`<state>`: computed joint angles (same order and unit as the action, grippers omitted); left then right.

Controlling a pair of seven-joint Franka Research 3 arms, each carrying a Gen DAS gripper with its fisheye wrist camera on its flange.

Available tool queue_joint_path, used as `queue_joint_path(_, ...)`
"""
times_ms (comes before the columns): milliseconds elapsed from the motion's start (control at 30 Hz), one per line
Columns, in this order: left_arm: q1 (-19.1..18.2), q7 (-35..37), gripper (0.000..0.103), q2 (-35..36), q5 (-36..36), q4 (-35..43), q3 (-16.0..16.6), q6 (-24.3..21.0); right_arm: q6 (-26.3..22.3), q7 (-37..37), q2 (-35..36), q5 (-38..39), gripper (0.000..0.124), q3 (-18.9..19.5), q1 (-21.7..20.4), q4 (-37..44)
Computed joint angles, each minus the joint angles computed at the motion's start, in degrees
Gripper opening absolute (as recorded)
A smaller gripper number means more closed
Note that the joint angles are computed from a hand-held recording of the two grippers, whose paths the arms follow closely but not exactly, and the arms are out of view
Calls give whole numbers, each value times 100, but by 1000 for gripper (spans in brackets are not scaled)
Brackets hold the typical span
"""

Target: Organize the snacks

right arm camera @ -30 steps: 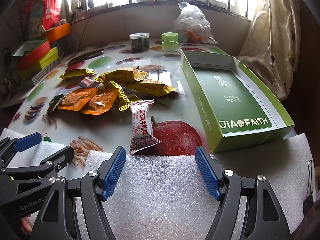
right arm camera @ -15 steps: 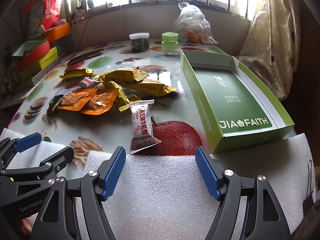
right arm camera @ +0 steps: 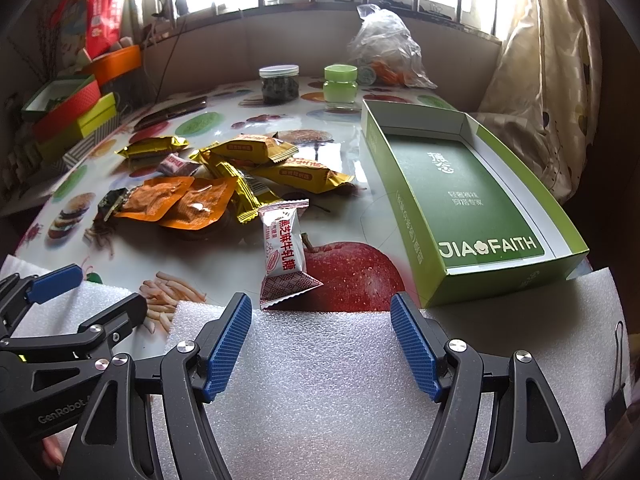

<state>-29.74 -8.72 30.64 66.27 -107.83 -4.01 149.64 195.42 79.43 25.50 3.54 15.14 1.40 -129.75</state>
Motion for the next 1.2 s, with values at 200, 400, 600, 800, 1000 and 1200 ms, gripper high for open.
queue_joint_path(200, 70, 170, 82, 7, -133, 10, -26, 54, -25, -14, -2, 20, 73, -27, 30, 16)
queue_joint_path(400, 32, 187, 82, 36, -184, 31, 5, 49, -39, -31, 6, 39, 73, -36, 46, 33)
queue_joint_path(600, 9, 160, 82, 43, -189, 23, 31, 67, -67, -44, -7, 27, 73, 1, -8, 38)
queue_joint_path(800, 36, 158, 82, 42, -224, 8, 32, 163, -177, -107, -20, 50, 73, 54, -28, 49)
queue_joint_path(1000, 170, 114, 82, -39, -263, -111, 71, 533, -580, -181, 107, 94, 73, 399, -404, 362)
queue_joint_path(1200, 352, 94, 82, -153, -326, -222, 140, 850, -981, -466, 160, 464, 73, 155, -101, 711)
